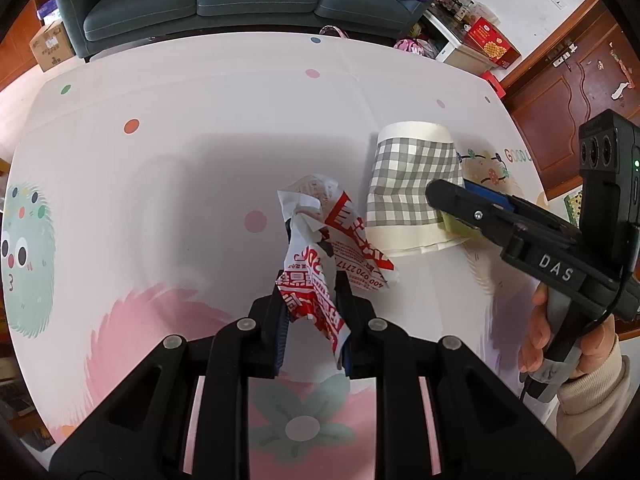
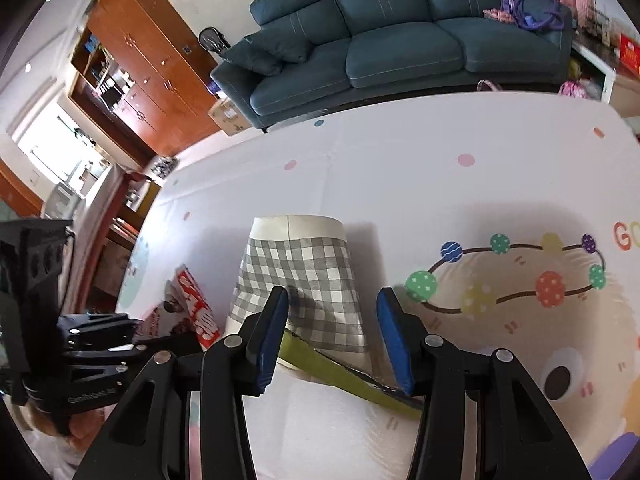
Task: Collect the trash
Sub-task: 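Grasp the grey-checked paper cup with right tool while left tool holds wrapper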
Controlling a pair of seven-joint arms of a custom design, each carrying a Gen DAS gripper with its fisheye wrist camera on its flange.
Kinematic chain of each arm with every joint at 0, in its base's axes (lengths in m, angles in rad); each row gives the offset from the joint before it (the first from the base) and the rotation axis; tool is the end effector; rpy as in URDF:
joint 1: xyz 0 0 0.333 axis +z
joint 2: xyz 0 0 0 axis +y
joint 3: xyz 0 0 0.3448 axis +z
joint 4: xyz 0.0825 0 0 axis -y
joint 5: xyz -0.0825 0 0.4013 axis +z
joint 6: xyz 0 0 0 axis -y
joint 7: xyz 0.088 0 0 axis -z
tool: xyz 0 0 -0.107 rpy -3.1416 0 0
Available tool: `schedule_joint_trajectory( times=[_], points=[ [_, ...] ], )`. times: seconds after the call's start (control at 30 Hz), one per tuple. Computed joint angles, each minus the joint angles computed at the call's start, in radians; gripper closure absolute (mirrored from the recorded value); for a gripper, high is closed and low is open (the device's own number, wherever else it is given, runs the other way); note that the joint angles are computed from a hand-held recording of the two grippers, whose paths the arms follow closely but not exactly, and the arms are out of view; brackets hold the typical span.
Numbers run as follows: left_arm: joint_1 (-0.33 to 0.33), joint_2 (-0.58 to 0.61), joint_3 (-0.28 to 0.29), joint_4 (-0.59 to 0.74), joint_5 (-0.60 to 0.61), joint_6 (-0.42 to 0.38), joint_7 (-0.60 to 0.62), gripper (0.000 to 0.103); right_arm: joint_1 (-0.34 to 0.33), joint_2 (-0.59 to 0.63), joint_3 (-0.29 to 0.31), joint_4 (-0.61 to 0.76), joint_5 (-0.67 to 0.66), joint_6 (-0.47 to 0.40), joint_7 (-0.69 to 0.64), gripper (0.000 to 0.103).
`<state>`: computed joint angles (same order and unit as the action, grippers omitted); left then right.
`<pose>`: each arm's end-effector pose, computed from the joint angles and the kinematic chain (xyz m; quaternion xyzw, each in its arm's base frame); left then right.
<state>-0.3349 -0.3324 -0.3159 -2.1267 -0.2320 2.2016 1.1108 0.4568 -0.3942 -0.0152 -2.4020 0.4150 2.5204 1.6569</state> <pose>0.3837 -0.3268 0.6050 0.6586 -0.7245 0.2032 0.0077 0.4278 0.1974 0.5371 -0.7016 0.6485 0.0166 0.2950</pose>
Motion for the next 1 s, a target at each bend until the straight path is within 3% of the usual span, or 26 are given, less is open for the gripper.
schedule_joint_trajectory(
  times=[0.03,0.17,0.63,0.83,1.0],
  points=[
    [0.000,-0.002,0.000,-0.003,-0.001,0.002,0.000,0.086,0.015,0.000,-0.018,-0.002,0.038,-0.004,-0.021,0.067],
    [-0.003,-0.004,0.000,-0.006,-0.004,0.002,0.003,0.086,0.022,-0.003,-0.029,-0.008,0.107,-0.020,-0.040,0.072],
    [-0.016,-0.028,-0.003,0.013,-0.015,-0.048,0.027,0.086,0.002,-0.103,-0.014,-0.062,0.152,-0.089,0.081,0.081],
    [-0.044,-0.093,-0.016,-0.006,-0.034,-0.084,0.053,0.086,0.015,-0.249,-0.009,-0.165,0.138,-0.088,0.159,0.081],
    [-0.077,-0.184,-0.028,-0.050,-0.075,-0.118,0.064,0.086,0.012,-0.465,0.014,-0.278,0.084,-0.145,0.317,0.081]
  ],
)
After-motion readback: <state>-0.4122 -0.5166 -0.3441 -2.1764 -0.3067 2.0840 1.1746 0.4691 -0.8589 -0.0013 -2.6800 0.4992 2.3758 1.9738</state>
